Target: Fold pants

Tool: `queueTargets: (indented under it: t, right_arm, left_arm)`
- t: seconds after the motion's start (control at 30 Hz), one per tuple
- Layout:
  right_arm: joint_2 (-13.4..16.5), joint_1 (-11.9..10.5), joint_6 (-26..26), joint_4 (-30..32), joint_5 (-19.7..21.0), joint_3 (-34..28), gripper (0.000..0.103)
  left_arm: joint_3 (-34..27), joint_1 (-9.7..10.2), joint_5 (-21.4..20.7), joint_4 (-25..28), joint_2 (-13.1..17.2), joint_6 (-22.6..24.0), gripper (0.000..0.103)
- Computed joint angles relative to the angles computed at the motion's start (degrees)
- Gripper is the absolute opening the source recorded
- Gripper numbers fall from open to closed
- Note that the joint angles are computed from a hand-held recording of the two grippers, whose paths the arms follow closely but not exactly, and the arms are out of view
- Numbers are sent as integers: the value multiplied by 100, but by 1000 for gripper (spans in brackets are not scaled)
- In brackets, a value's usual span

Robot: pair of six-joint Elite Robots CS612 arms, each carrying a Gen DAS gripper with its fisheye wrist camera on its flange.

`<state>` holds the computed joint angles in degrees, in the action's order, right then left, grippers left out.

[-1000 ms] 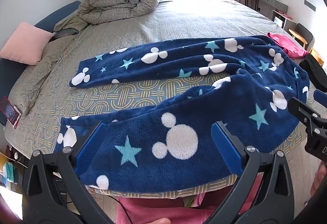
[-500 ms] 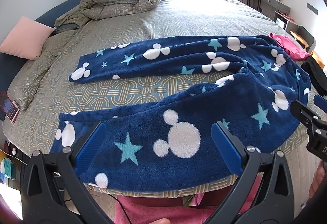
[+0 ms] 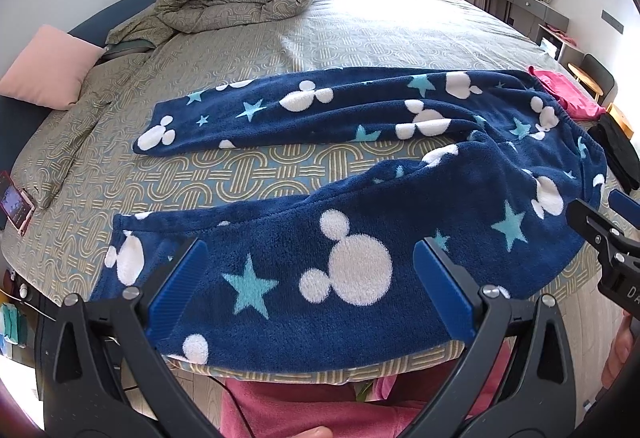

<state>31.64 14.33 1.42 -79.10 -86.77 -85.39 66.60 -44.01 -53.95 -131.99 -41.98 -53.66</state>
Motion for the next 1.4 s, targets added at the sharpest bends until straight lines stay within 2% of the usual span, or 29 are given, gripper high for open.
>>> queueTargets:
  t: [0.27,0.5,0.77,0.93,1.17,1.4]
  right_arm:
    - [-5,-11,17,31,16,-1,93]
    - [12,-49,52,141,56,-12,87]
    - [22,-62,78,190,63,-25,86]
    - [26,-71,91,218,108,-29,86]
    - [29,-72,97,233,142,-34,86]
    - [26,-66,87,209,111,-20,86]
  left_arm:
    - [103,16,-92,-284,-22,7,102]
    - [132,12,-52,-280,-24,-31,102]
    - [141,5,-45,-251,-25,-40,102]
    - [121,-36,197,-95,-23,-112,102]
    - [167,-10,-16,-251,-51,-62,102]
    - [157,-33,15,-306,-38,22,102]
